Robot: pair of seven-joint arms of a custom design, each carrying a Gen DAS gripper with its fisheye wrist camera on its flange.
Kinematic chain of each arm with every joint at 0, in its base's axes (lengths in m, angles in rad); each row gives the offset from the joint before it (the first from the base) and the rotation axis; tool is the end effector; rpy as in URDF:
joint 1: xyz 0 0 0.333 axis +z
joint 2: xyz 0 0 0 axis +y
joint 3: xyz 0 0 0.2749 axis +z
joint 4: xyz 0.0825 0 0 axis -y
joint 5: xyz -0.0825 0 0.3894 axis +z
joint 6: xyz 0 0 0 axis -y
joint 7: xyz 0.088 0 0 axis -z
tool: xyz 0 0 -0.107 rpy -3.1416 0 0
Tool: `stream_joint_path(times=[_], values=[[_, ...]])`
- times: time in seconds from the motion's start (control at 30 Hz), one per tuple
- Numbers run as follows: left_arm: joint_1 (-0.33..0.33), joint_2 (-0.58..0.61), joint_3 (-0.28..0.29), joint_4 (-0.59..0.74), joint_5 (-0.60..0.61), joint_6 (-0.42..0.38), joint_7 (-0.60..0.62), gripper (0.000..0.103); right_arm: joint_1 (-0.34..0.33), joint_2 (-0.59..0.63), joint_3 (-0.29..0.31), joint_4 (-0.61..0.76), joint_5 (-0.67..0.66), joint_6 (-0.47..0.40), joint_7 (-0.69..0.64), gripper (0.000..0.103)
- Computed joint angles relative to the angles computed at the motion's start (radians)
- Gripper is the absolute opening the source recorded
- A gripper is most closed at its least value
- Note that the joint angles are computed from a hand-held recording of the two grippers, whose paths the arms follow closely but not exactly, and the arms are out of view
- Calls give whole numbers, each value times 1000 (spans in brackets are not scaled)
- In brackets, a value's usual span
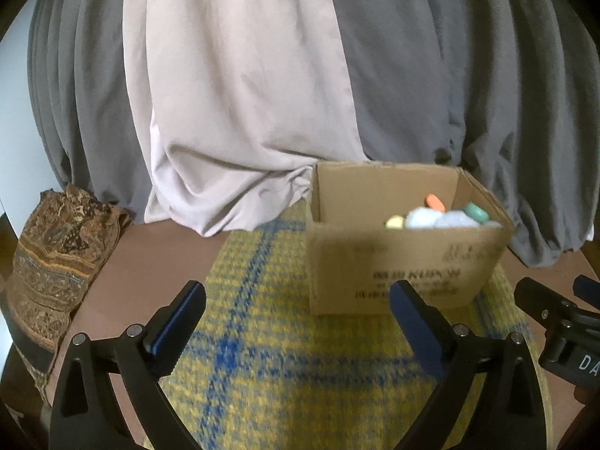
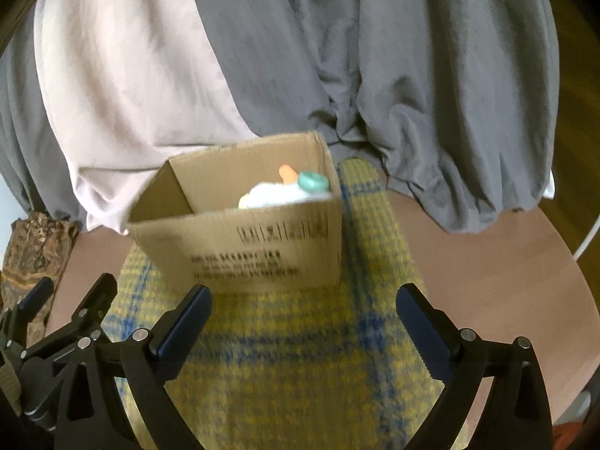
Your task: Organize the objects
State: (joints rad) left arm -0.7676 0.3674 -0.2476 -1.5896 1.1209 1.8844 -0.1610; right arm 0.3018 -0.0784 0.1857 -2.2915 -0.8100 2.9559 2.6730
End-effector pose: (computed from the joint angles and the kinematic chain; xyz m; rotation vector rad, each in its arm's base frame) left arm 0.4213 -0.5168 0.4162 -1.8220 1.3128 -0.6031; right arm 0.4601 0.2996 0.4090 -1.8089 1.5790 -0.5518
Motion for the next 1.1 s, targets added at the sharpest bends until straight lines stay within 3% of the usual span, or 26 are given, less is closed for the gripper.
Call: stream_joint_path(times=[0.2, 0.47, 0.57, 1.1], values=[[-23, -9, -19, -40, -7, -6, -38, 102, -29, -57, 22, -101, -13, 25, 40, 99], [-42, -27, -45, -106, -29, 26, -137, 102, -121, -151, 111, -213, -113, 27, 174, 99], [-57, -14, -52, -100, -36, 2, -159, 102, -151, -180, 135, -254, -122, 38, 204, 99], [-73, -28, -77, -169, -139, -15, -231, 102, -270, -270, 297, -398, 54, 115, 122, 99]])
